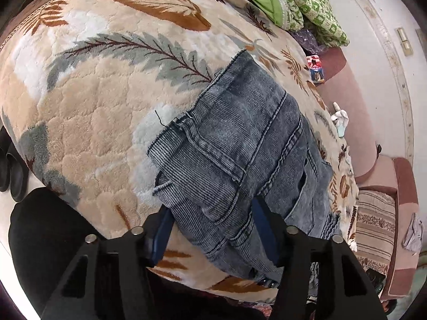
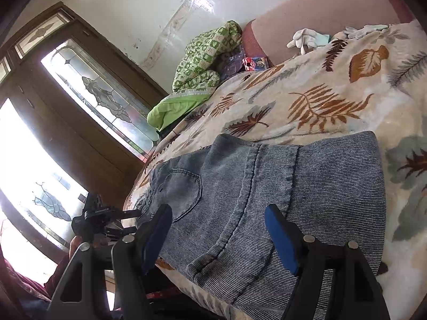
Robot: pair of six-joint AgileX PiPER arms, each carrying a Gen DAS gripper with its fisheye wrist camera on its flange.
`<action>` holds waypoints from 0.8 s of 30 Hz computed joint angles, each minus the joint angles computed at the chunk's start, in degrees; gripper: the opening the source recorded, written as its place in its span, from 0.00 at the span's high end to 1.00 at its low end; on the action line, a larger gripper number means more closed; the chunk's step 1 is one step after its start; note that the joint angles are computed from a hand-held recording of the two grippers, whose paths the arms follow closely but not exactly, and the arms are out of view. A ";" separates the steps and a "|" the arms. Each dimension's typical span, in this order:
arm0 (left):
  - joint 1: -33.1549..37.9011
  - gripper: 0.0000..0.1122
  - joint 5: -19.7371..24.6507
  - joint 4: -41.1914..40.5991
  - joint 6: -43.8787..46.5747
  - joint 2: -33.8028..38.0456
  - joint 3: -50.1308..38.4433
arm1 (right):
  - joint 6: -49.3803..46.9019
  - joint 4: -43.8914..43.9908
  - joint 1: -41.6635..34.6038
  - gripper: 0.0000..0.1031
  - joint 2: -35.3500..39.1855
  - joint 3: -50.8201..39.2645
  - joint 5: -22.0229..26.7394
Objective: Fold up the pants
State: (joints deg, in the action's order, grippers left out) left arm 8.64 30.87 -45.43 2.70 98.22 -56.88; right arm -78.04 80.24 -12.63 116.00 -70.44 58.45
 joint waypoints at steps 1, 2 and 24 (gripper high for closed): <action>0.15 0.57 -0.33 -0.51 0.17 0.54 -0.32 | 0.05 0.02 -0.05 0.27 0.03 -0.07 0.16; 0.20 0.58 -0.65 -0.86 -0.10 0.85 -0.46 | -0.02 0.05 -0.05 0.27 0.00 -0.03 0.18; -20.03 0.83 -10.11 56.23 -40.93 -8.73 -4.62 | 3.74 4.92 -3.45 0.27 0.43 0.14 -3.33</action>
State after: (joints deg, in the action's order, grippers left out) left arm -11.40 20.76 10.80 -38.23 89.49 -61.51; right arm -74.30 85.16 -16.08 116.44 -70.30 55.12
